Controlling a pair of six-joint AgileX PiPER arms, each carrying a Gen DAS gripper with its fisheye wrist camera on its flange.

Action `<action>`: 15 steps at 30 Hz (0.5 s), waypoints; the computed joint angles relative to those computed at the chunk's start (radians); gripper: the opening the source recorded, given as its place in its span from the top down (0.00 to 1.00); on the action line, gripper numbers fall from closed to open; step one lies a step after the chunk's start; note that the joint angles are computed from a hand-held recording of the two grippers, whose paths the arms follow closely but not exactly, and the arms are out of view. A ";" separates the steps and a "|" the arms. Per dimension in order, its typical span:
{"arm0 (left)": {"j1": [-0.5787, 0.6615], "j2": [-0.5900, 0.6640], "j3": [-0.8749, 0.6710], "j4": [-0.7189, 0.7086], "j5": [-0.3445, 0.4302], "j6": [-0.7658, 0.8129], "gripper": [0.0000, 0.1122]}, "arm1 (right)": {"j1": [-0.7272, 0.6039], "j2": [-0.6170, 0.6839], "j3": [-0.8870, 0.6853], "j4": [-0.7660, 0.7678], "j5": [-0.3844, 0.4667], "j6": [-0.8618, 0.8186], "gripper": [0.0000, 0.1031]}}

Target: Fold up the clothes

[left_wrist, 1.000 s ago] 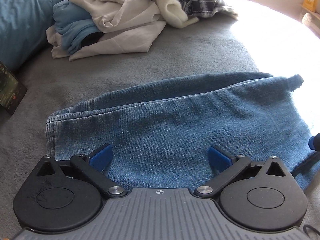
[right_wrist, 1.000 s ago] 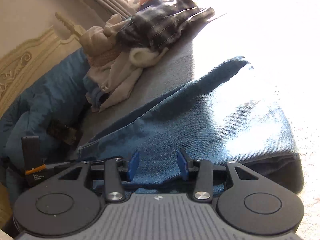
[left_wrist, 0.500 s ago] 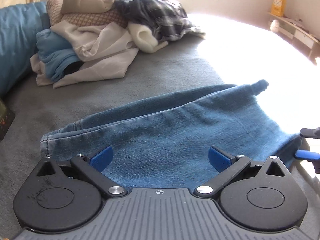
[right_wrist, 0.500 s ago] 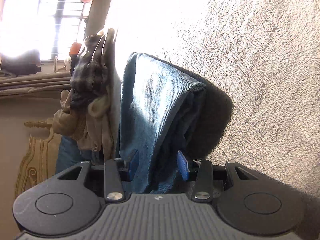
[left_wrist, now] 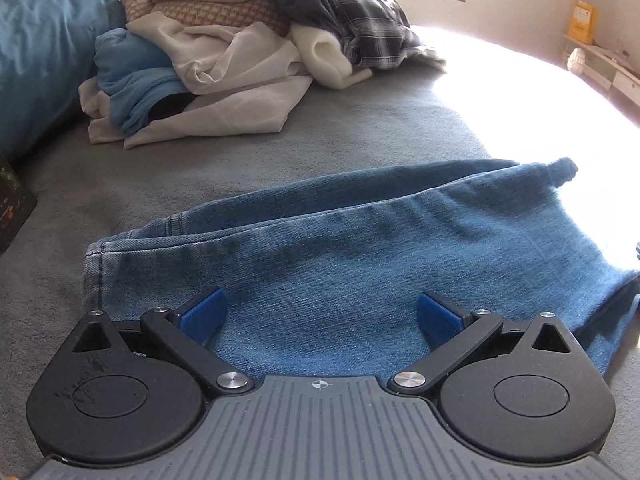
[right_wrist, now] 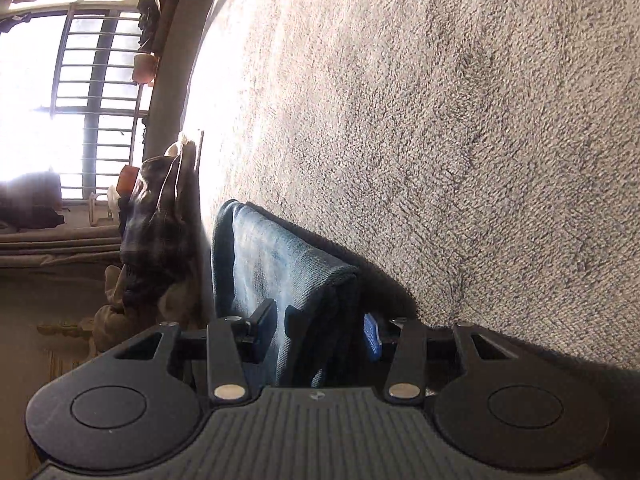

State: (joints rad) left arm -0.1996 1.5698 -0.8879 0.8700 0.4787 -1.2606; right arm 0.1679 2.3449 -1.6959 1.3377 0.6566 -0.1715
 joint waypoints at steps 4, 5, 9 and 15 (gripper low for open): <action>0.003 -0.002 0.018 0.039 -0.022 -0.036 0.08 | 0.021 0.041 -0.049 0.046 -0.042 -0.019 0.55; 0.006 -0.003 0.022 0.045 -0.029 -0.041 0.08 | 0.026 0.049 -0.060 0.052 -0.051 -0.022 0.55; 0.013 -0.003 0.030 0.058 -0.048 -0.047 0.08 | 0.023 0.065 -0.072 0.109 -0.061 -0.064 0.56; 0.016 -0.004 0.038 0.076 -0.061 -0.063 0.08 | 0.024 -0.032 0.072 0.203 -0.180 -0.157 0.57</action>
